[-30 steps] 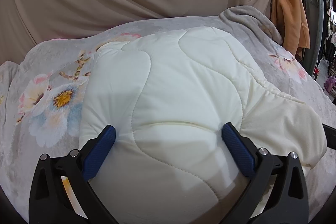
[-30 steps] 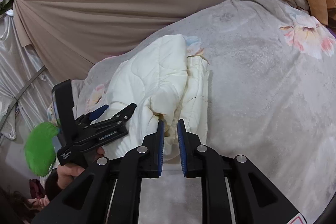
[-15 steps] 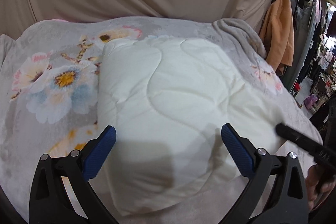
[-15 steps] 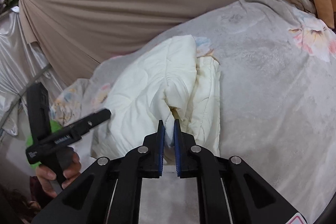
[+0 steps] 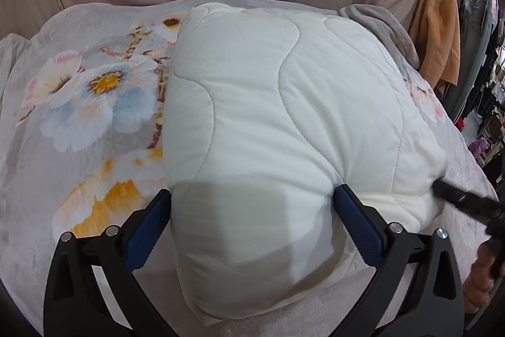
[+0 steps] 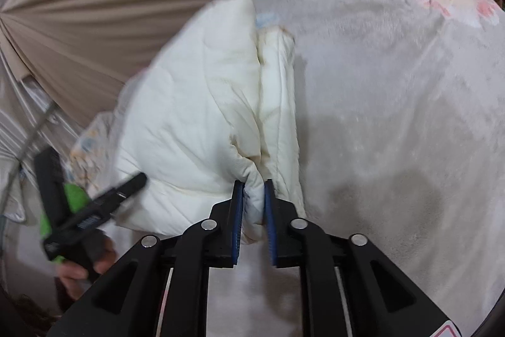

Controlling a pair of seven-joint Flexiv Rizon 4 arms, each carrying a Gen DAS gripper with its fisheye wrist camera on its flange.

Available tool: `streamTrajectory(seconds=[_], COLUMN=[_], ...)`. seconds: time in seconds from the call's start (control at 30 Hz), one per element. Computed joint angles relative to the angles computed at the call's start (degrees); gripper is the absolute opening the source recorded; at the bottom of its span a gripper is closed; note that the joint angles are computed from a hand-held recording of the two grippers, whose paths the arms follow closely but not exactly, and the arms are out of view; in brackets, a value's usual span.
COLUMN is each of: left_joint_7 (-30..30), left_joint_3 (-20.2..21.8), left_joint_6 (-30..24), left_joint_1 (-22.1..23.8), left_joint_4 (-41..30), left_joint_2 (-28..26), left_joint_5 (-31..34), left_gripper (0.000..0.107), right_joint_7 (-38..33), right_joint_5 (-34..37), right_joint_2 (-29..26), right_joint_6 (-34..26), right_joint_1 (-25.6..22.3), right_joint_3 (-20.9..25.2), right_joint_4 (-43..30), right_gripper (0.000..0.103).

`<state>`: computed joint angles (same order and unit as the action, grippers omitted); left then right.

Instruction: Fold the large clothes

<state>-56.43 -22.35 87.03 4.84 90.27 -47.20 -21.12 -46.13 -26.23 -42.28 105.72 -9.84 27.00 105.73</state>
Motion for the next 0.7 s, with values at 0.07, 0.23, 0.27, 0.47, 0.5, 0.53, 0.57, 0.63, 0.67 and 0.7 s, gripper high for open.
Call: streamTrajectory(seconds=[0.07,0.23,0.27,0.47,0.5,0.53,0.57,0.63,0.67,0.7], left_joint_7=[-0.3,-0.5,-0.5,-0.4,-0.2,0.2,0.5,1.1,1.3,1.8], left_joint_3=[0.3,0.3,0.3,-0.4,-0.5,-1.0,-1.3,-2.0,-2.5,-3.4], left_joint_6=[-0.1,-0.5,-0.6,-1.7,-1.8,-1.8,-1.9,-2.2,-2.6,-3.1], left_joint_1=[-0.3,-0.2,-0.2,0.4,0.5,0.8,1.1,1.7,2.1,2.9], left_joint_4=[-0.2,-0.1,-0.1,-0.2,-0.2,-0.1,-0.1,0.1,0.2,0.5], left_joint_2=[0.0,0.2,0.3,0.3,0.3,0.3,0.2,0.2,0.3,0.5], left_joint_5=[-0.1,-0.2,-0.2,-1.1,-1.2,-1.3,-1.5,-2.0,-2.3,-2.8], left_gripper=[0.098,0.098,0.098,0.098,0.098,0.098,0.098,0.098,0.098,0.098], right_joint_7=[0.3,0.2,-1.0,-5.5,-5.4,-5.4,-5.9,-8.5,-10.2,-12.0], right_joint_5=[0.4,2.4,2.3,5.2,6.5,7.8,8.8,9.4,9.3,9.0], right_joint_2=[0.7,0.4,-1.1,-4.6,-4.2,-4.2,-4.4,-5.9,-6.7,-7.4], right_joint_6=[0.8,-7.2,-9.0,-14.1,-13.2,-12.1,-11.8,-13.7,-15.7,-17.8], right_joint_1=[0.2,2.8,1.1,-1.9,-1.7,-1.9,-2.8,-5.0,-6.0,-6.3], right_joint_3=[-0.6,-3.5,-0.9,3.8,3.0,2.9,3.8,7.4,9.4,10.9], right_joint_4=[-0.3,-4.3,-5.7,-10.6,-10.4,-10.4,-10.7,-12.0,-12.8,-13.6], right_gripper=[0.019,0.039,0.039,0.041,0.041,0.042,0.042,0.042,0.042,0.043])
